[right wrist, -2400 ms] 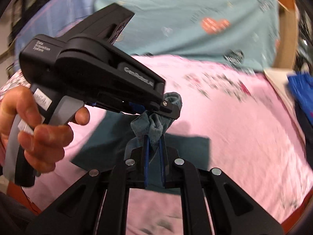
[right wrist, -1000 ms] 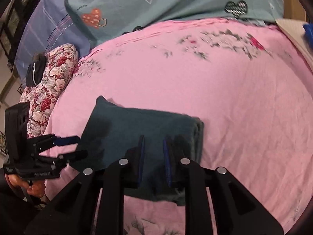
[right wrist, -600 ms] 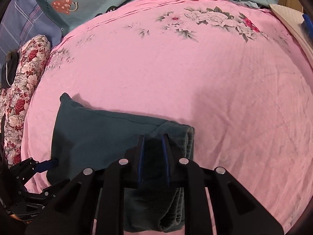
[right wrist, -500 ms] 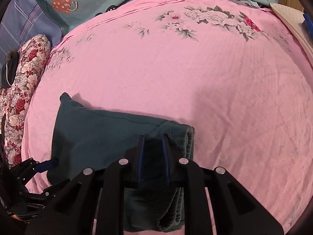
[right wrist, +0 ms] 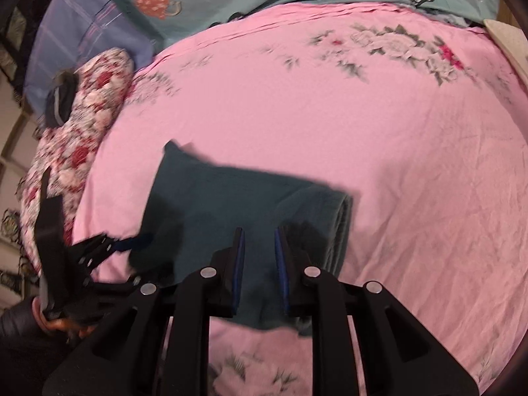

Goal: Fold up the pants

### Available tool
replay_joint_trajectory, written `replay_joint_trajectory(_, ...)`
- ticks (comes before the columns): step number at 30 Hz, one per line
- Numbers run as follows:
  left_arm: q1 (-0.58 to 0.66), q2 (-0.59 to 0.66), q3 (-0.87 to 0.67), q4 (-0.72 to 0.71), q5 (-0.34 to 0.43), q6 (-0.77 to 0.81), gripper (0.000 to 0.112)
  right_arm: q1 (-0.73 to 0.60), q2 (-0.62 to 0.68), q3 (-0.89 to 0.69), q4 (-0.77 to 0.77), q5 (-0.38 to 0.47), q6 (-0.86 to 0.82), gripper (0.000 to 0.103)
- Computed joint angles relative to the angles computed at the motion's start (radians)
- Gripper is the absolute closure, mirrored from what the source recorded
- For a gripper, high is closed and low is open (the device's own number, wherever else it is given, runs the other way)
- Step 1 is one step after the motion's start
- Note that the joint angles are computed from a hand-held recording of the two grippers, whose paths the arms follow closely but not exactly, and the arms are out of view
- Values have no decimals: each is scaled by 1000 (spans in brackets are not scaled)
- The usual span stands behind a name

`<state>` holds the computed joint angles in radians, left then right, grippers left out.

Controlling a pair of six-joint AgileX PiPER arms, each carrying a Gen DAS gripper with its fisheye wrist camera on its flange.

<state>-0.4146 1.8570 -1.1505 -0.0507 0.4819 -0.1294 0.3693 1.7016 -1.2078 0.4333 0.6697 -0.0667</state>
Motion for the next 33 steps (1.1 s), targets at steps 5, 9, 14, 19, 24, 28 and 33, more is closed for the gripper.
replay_joint_trajectory(5,-5,5,-7,23,14,-26,49,-21,20,112,45,11,-123,87)
replay_joint_trajectory(9,5,-8,-50,6,93,-35,50,-91,-21,107,192,66,-307,72)
replay_joint_trajectory(14,8,-89,-35,151,108,-269,38,-163,-60,98,191,37,-403,56)
replay_joint_trajectory(19,27,-101,-66,243,144,-520,28,-229,51,2,229,73,-441,55)
replay_joint_trajectory(24,67,-40,-183,196,200,-553,19,-238,134,-76,219,101,-405,49)
replay_joint_trajectory(28,83,90,-353,153,277,-445,19,-234,167,-102,222,107,-369,49)
replay_joint_trajectory(33,116,267,-580,41,369,-234,19,-223,208,-137,198,125,-274,49)
